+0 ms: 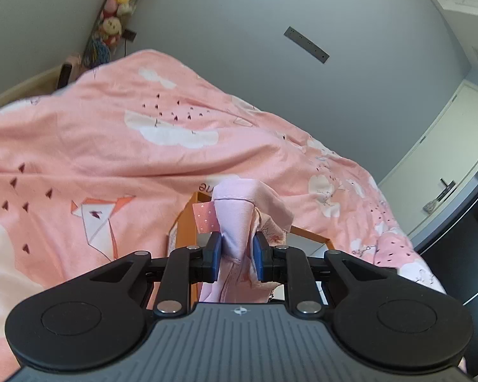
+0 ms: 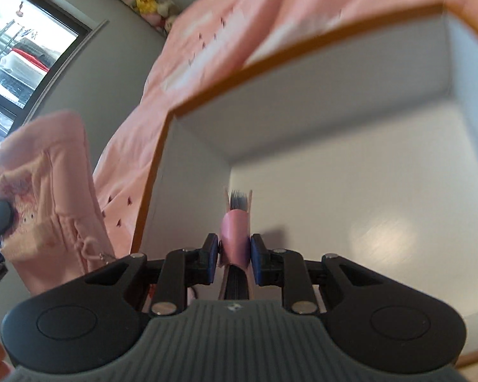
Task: Organize objects
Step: 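Carry the pink card case over the orange box with the right gripper, then release the card case into the box while the left carries the pouch over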
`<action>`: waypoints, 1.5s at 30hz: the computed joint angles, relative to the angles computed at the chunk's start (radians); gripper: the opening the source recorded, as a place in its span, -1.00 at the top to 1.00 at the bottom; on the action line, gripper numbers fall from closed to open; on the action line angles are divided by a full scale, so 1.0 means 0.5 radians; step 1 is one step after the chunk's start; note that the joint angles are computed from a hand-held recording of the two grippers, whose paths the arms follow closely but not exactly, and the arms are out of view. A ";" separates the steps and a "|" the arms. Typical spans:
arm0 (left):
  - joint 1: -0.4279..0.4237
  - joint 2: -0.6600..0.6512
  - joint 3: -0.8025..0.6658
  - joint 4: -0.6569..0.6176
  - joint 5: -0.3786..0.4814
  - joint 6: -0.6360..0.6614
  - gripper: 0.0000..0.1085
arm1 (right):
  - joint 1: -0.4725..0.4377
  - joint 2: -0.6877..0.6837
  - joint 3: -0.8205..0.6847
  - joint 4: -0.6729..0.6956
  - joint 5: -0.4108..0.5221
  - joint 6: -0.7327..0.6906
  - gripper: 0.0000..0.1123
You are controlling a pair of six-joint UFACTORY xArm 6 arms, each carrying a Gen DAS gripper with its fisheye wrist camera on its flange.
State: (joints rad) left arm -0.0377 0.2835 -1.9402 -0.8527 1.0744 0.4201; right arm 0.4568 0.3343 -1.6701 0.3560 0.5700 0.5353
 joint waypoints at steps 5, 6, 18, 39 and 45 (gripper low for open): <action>-0.003 0.080 -0.073 -0.007 0.050 -0.027 0.58 | -0.007 0.124 -0.144 0.171 0.174 -0.095 0.58; -0.004 0.093 -0.085 -0.009 0.061 -0.032 0.57 | -0.011 0.145 -0.182 0.165 0.240 -0.100 0.58; -0.009 0.193 -0.192 -0.020 0.156 -0.067 0.57 | 0.083 0.379 -0.718 -0.591 0.877 -0.236 0.29; -0.038 0.280 -0.296 -0.014 0.255 -0.178 0.57 | 0.065 0.459 -0.767 -0.226 0.854 -0.509 0.33; -0.074 0.290 -0.285 0.054 0.276 -0.187 0.57 | 0.044 0.236 -0.457 -0.214 0.706 -0.540 0.36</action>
